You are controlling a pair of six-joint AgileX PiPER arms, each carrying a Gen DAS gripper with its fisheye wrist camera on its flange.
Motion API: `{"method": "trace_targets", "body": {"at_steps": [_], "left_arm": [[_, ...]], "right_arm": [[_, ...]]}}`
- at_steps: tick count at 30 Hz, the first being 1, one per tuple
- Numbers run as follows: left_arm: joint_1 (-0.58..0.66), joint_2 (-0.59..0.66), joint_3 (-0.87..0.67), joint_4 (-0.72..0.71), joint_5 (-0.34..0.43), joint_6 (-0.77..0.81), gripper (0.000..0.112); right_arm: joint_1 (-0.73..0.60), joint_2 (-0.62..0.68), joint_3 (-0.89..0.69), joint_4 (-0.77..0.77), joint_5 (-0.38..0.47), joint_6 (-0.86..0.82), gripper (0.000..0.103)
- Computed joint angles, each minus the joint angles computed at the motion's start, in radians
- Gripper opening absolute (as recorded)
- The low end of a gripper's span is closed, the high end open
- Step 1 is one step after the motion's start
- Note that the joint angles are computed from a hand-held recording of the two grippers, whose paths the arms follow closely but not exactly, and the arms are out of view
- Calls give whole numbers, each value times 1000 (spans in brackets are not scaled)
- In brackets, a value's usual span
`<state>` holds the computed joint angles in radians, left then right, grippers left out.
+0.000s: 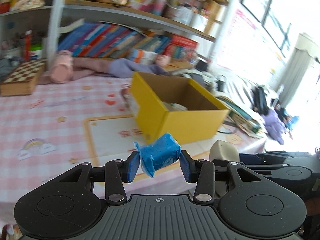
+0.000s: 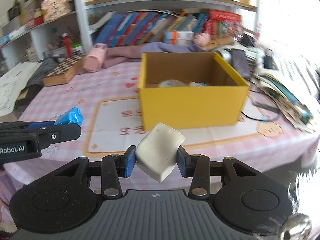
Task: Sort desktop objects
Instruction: 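Lift and carry the beige block and blue item with both tools over the yellow box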
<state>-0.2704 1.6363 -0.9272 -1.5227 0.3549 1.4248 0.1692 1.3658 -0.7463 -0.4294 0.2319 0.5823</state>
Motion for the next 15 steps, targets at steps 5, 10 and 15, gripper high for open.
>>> {"method": "trace_targets", "body": {"at_steps": [5, 10, 15], "left_arm": [[-47, 41, -51, 48, 7, -36, 42], [-95, 90, -122, 124, -7, -118, 42], [-140, 137, -198, 207, -33, -195, 42]], "right_arm": [[-68, -22, 28, 79, -3, -78, 40], [-148, -2, 14, 261, -14, -282, 40], [-219, 31, -13, 480, -21, -529, 40]]}}
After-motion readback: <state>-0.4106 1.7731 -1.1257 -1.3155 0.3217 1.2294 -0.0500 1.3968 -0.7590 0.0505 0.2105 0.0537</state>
